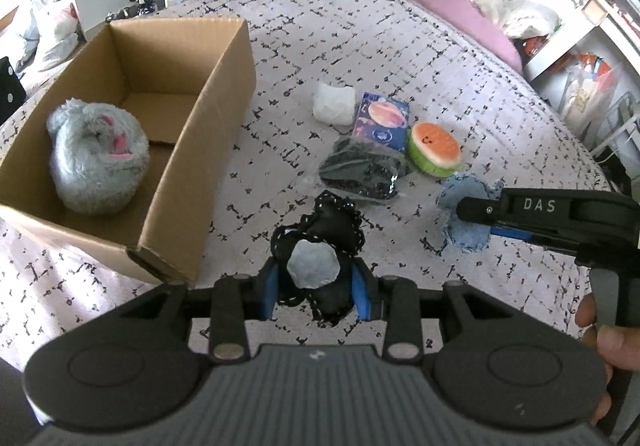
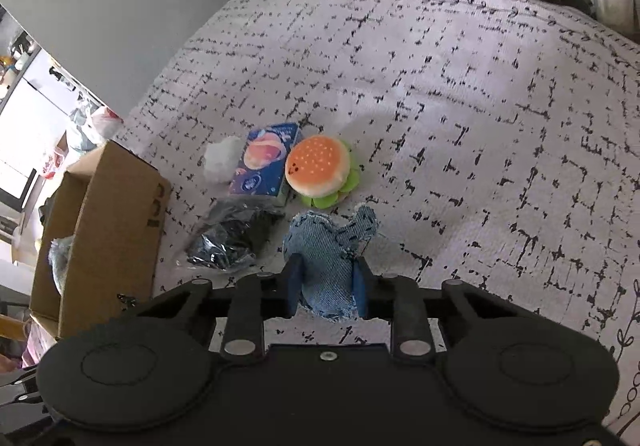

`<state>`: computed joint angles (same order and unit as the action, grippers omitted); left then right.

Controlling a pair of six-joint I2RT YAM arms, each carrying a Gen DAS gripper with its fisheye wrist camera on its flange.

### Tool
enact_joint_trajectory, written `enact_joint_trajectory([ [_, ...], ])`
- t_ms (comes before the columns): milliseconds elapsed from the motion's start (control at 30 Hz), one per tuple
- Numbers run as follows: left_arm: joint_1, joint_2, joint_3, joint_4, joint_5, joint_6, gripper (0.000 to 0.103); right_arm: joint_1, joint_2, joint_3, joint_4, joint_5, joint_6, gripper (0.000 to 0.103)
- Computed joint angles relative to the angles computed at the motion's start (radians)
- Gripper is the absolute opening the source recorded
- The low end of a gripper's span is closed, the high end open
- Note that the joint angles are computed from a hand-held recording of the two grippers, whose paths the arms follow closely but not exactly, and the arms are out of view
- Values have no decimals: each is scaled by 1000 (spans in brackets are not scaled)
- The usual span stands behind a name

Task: Organize soft objects
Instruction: 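Lift the scrunchie with the left gripper while the right lifts the denim plush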

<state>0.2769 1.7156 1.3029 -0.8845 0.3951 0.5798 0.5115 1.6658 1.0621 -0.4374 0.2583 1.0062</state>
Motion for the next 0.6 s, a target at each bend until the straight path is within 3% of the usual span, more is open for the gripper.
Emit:
enact_joint_trajectory([
  [300, 24, -19, 57, -32, 58, 25, 36, 55, -116, -50, 31, 95, 48, 26],
  [600, 66, -13, 201, -143, 122, 33, 36, 94, -145, -28, 31, 168, 38, 26],
])
